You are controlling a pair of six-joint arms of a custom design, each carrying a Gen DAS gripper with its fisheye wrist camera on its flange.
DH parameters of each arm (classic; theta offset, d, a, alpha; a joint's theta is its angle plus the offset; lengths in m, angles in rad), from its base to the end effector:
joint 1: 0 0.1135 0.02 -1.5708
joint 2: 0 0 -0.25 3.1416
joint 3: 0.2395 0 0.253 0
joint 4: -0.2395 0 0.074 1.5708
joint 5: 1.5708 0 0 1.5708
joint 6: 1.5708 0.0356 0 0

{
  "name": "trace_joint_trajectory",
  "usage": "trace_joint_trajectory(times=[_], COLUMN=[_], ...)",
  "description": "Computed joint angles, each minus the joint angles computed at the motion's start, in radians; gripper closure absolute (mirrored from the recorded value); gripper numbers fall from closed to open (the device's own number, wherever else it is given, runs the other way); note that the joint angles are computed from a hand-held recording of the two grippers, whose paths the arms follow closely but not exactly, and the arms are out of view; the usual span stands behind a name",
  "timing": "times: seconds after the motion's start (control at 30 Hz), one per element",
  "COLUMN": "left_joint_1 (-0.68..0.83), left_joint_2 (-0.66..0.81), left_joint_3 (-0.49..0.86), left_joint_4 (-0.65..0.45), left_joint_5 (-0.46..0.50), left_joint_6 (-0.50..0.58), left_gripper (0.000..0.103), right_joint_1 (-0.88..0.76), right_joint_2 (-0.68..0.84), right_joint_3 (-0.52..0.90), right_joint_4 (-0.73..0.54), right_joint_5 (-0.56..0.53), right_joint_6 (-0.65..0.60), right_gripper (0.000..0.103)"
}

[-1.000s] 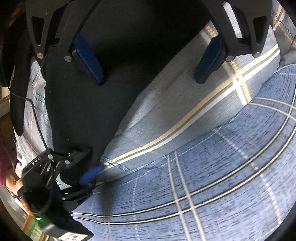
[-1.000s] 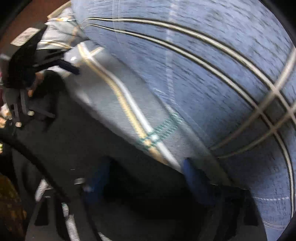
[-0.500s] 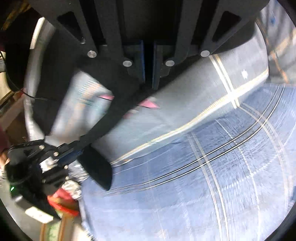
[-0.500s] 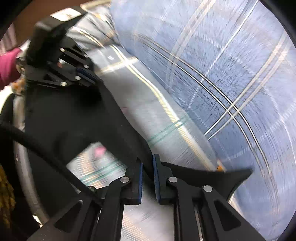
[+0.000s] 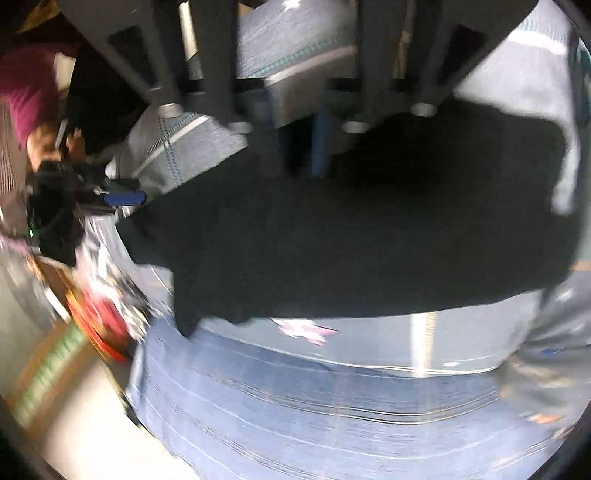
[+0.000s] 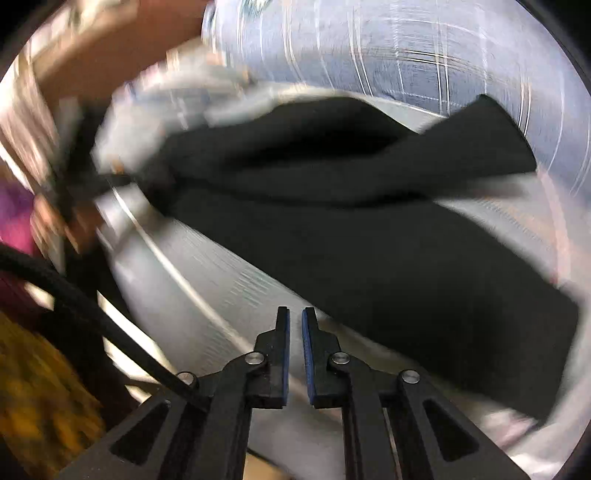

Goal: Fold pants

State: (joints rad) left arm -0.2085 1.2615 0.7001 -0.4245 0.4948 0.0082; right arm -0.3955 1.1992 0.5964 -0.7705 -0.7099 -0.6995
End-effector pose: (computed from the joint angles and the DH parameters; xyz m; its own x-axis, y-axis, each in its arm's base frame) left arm 0.2333 -0.0666 0.1838 -0.8121 0.1792 -0.5553 0.4453 0.8053 -0.3914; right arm 0.1801 -0.0501 0.1575 -0.8045 -0.1933 -0.5616 -0.4493 0.8165 0.3627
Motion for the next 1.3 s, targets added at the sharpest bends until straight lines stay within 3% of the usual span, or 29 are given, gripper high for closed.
trace_joint_trajectory(times=[0.03, 0.07, 0.1, 0.2, 0.3, 0.43, 0.53, 0.63, 0.7, 0.73, 0.77, 0.8, 0.87, 0.93, 1.03, 1.17, 1.23, 1.3], left_joint_1=[0.029, 0.057, 0.095, 0.193, 0.265, 0.309, 0.323, 0.308, 0.291, 0.282, 0.276, 0.276, 0.275, 0.263, 0.25, 0.254, 0.24, 0.238], left_joint_2=[-0.035, -0.075, -0.107, -0.107, -0.053, 0.054, 0.105, 0.144, 0.2, 0.218, 0.237, 0.238, 0.205, 0.169, 0.074, -0.014, 0.006, 0.055], left_joint_3=[-0.016, -0.035, -0.043, -0.028, -0.022, -0.008, -0.005, 0.014, 0.042, 0.055, 0.067, 0.066, 0.049, 0.061, 0.039, 0.001, -0.014, -0.027], left_joint_4=[-0.001, 0.009, 0.013, 0.008, 0.04, 0.077, 0.131, 0.193, 0.223, 0.223, 0.232, 0.25, 0.28, 0.238, 0.19, 0.123, 0.114, 0.13], left_joint_5=[-0.01, -0.023, -0.025, -0.003, 0.028, 0.042, 0.046, 0.015, -0.004, -0.018, -0.028, -0.029, -0.027, -0.037, -0.022, 0.0, -0.039, -0.068], left_joint_6=[-0.001, -0.013, -0.017, -0.04, -0.094, -0.187, -0.253, -0.311, -0.345, -0.362, -0.38, -0.392, -0.422, -0.369, -0.321, -0.286, -0.274, -0.273], left_gripper=[0.048, 0.045, 0.043, 0.022, 0.016, 0.016, 0.016, 0.015, 0.012, 0.012, 0.012, 0.012, 0.028, 0.069, 0.077, 0.078, 0.078, 0.078], right_joint_1=[0.033, 0.064, 0.075, 0.018, -0.024, -0.04, -0.055, -0.043, -0.044, -0.047, -0.047, -0.045, -0.065, -0.094, -0.189, -0.388, -0.45, -0.446], right_joint_2=[-0.05, -0.111, -0.137, -0.048, 0.092, 0.315, 0.414, 0.466, 0.503, 0.537, 0.56, 0.557, 0.493, 0.392, 0.201, -0.02, -0.031, -0.004], right_joint_3=[-0.022, -0.046, -0.054, -0.001, 0.04, 0.125, 0.161, 0.152, 0.175, 0.203, 0.214, 0.202, 0.154, 0.086, 0.02, -0.009, -0.006, -0.025], right_joint_4=[0.044, 0.097, 0.143, 0.248, 0.424, 0.587, 0.655, 0.809, 0.84, 0.832, 0.842, 0.869, 0.883, 0.899, 0.804, 0.499, 0.362, 0.341], right_joint_5=[0.02, 0.06, 0.074, 0.009, 0.011, 0.054, 0.036, 0.01, -0.011, -0.042, -0.069, -0.068, -0.075, -0.095, -0.161, -0.282, -0.275, -0.193], right_joint_6=[0.073, 0.146, 0.209, 0.378, 0.568, 0.759, 0.818, 0.944, 0.971, 0.967, 0.974, 0.988, 0.976, 0.969, 0.904, 0.722, 0.592, 0.544], right_gripper=[0.061, 0.036, 0.03, 0.029, 0.025, 0.024, 0.024, 0.024, 0.039, 0.072, 0.091, 0.091, 0.092, 0.092, 0.092, 0.092, 0.092, 0.092])
